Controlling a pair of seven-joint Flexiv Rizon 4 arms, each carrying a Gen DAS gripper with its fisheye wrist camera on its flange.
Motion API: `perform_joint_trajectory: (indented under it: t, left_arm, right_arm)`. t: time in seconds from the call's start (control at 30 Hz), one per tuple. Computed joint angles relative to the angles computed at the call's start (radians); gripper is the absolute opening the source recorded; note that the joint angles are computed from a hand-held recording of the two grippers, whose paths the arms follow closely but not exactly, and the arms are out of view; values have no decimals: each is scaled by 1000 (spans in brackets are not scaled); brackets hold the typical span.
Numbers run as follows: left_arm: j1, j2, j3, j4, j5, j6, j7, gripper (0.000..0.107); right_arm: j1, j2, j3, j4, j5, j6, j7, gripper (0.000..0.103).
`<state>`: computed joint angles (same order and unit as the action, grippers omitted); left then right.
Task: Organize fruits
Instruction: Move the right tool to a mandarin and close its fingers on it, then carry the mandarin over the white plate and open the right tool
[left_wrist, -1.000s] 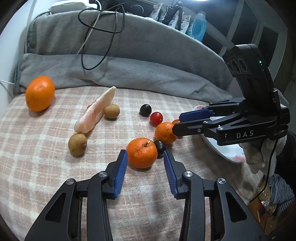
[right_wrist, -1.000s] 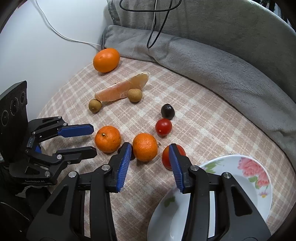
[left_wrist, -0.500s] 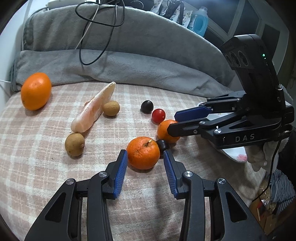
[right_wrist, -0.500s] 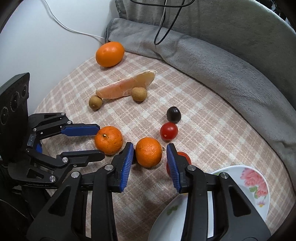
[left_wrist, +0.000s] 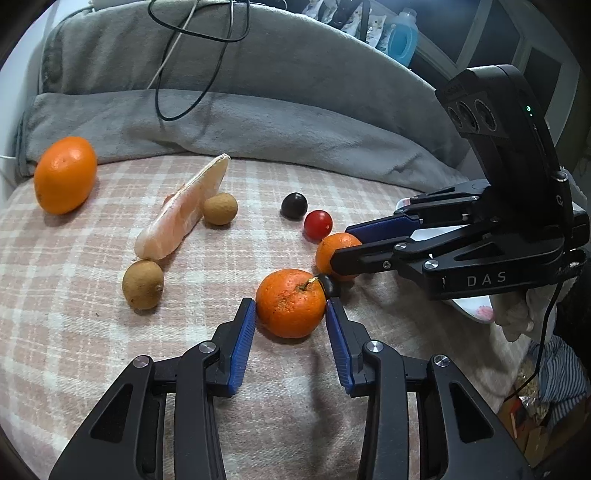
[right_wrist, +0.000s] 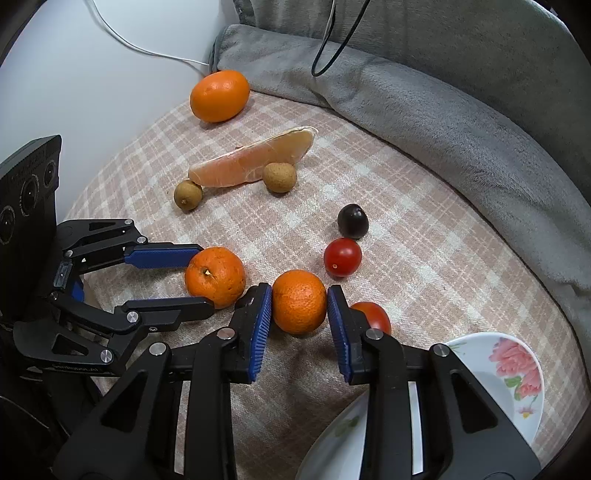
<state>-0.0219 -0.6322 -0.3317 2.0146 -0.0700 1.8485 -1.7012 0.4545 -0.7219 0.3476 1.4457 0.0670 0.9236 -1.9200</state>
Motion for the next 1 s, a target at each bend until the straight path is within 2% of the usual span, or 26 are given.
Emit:
perform_joint_trajectory:
  t: [0.4, 0.6, 1.0]
  left_arm:
    - [-33, 21, 31, 25, 1, 34, -20, 36]
    - [-60, 51, 56, 49, 0, 53, -40, 35]
    - [-90, 82, 47, 44, 32, 76, -49, 35]
  right_arm:
    - [-25, 35, 20, 29, 42, 42, -20, 32]
    - [-52, 78, 28, 72, 75, 89, -18, 32]
    - [-129, 185, 15, 193, 126, 194, 25, 32]
